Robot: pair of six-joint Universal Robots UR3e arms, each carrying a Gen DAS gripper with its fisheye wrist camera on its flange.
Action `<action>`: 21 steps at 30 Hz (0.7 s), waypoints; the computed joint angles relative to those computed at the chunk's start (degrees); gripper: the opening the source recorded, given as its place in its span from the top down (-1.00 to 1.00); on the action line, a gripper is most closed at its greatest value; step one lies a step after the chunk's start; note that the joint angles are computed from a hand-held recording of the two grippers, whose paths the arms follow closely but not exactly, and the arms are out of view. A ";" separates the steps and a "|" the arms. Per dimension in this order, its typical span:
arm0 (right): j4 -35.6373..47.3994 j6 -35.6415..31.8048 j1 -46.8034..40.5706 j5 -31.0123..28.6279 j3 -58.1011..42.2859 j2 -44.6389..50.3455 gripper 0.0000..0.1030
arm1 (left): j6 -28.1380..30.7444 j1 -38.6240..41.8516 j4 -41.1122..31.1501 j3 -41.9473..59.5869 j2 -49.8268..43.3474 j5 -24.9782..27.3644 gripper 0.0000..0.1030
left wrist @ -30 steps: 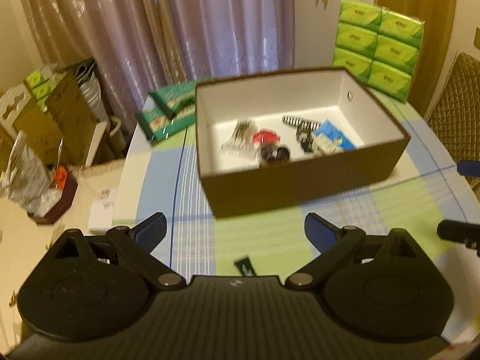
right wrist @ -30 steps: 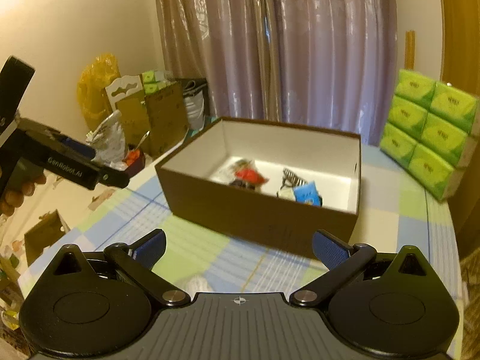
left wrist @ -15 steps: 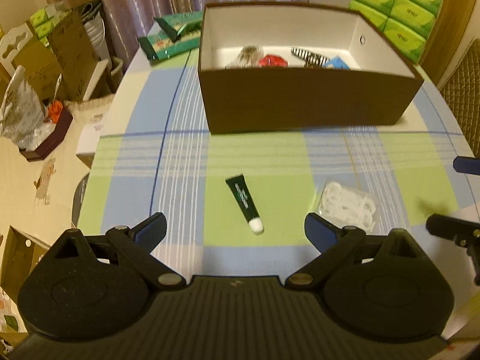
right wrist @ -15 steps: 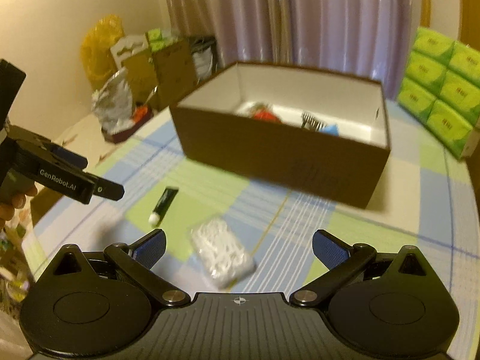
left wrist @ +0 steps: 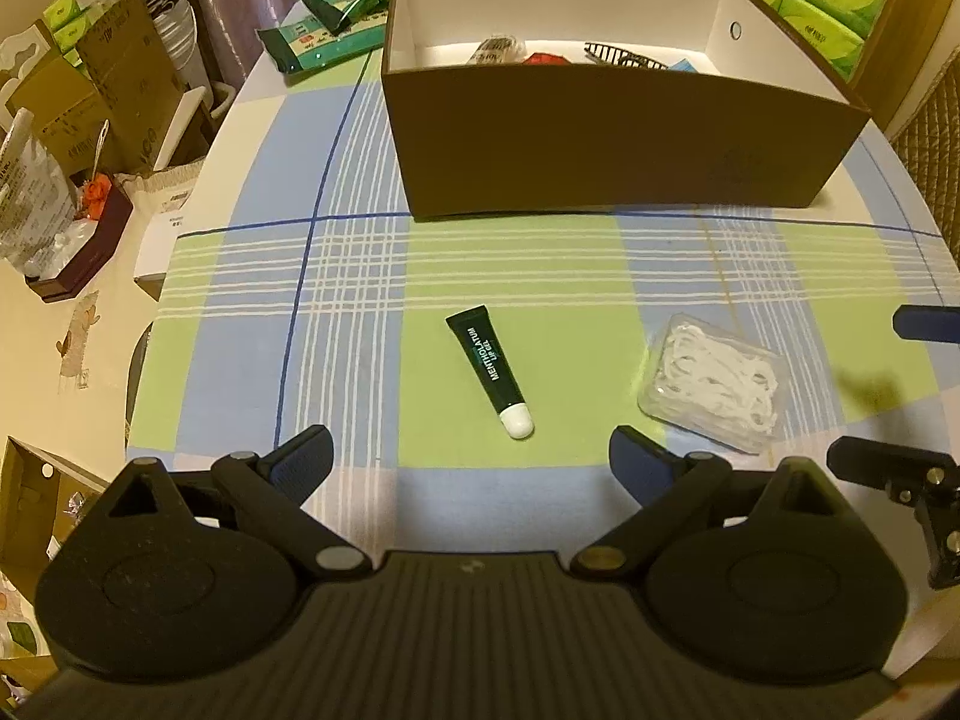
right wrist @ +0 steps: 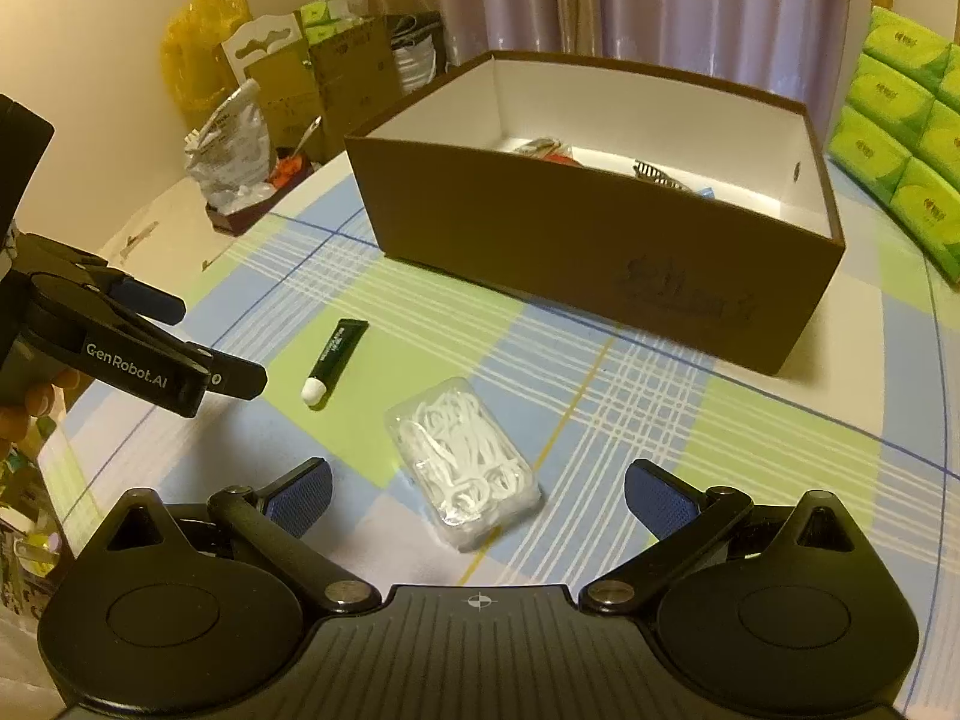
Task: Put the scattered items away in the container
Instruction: 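Withdraw both tools from the box toward the lip gel and floss box, then grasp the green lip-gel tube with the left tool while the right tool grasps the floss box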
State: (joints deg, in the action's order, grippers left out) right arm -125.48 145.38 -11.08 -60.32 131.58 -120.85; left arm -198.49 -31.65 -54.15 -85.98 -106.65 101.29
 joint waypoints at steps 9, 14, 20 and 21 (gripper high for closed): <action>-7.90 3.60 4.38 -2.98 0.09 8.26 -0.96 | 1.30 1.57 0.97 0.25 -2.29 -1.03 -0.88; -13.50 4.53 5.87 -3.37 0.86 12.65 -0.96 | 2.23 2.43 1.65 0.21 -3.12 -1.62 -0.88; -20.63 3.72 6.46 -2.28 2.77 16.84 -0.64 | 3.09 3.18 3.14 -0.62 -3.42 -1.94 -0.88; -21.08 3.83 6.52 -2.10 2.64 17.73 -0.60 | 3.39 3.43 3.70 -1.02 -3.43 -2.06 -0.88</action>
State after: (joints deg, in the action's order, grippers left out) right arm -146.57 149.21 -4.55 -62.42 134.22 -103.12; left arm -195.10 -28.22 -50.45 -87.00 -110.08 99.23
